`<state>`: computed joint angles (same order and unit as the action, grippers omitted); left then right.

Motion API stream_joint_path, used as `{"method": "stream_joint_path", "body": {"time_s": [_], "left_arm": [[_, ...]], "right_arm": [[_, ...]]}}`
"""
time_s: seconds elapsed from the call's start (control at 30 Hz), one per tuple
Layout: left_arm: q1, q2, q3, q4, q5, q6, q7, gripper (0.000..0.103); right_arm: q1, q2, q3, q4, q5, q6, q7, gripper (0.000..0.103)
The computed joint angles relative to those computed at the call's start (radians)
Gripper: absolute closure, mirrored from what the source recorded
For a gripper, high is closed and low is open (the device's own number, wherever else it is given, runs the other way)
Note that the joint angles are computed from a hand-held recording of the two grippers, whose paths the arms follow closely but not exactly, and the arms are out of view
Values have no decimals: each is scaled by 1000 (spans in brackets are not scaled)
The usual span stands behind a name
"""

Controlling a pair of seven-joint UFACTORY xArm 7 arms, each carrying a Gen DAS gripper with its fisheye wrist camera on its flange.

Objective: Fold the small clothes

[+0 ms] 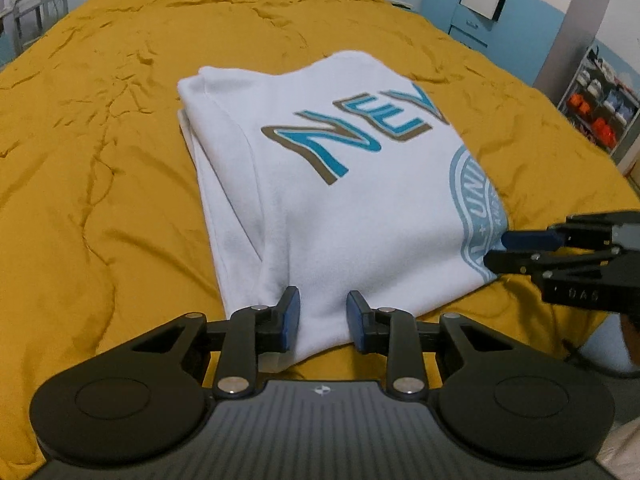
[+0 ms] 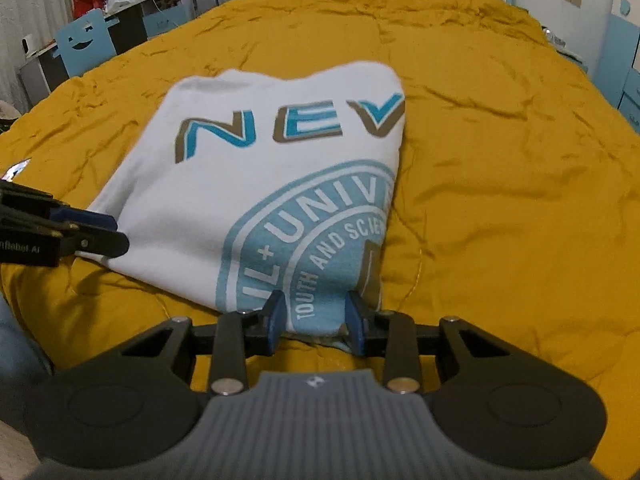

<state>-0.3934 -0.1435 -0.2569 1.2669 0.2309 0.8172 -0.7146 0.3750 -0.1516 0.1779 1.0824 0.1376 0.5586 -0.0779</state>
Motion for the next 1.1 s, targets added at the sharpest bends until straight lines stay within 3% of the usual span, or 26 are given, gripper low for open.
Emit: {"method": "stream_joint_path", "body": {"time_s": [0.17,0.4,0.6,0.8,0.93,1.03,1.1], "left_arm": [[1,-18,-4,-37,23,-30,-20,69],[2,-36,-15,-28,29,-7,-14,69],[0,-89,2,-46,-72,12,20,69],[16,-162,-6,-83,-122,-38,14,69],[70,-154,-69,-16,21,-38,-55,67],[110,-122,-124,66,180,-13,-154,60],[121,-97,-151,119,290,2,-216,48]], "right_arm": [[4,13,1,-26,-2,-42,-18,74],[0,24,-7,20,21,8,-37,74],[-3,8,-7,58,23,74,-34,74],[-6,-44,-5,78,10,111,-39,68],[2,-90,-11,73,34,59,-70,62],[4,-122,-6,70,30,-15,-65,45],[2,-141,4,65,15,-73,-45,33]]}}
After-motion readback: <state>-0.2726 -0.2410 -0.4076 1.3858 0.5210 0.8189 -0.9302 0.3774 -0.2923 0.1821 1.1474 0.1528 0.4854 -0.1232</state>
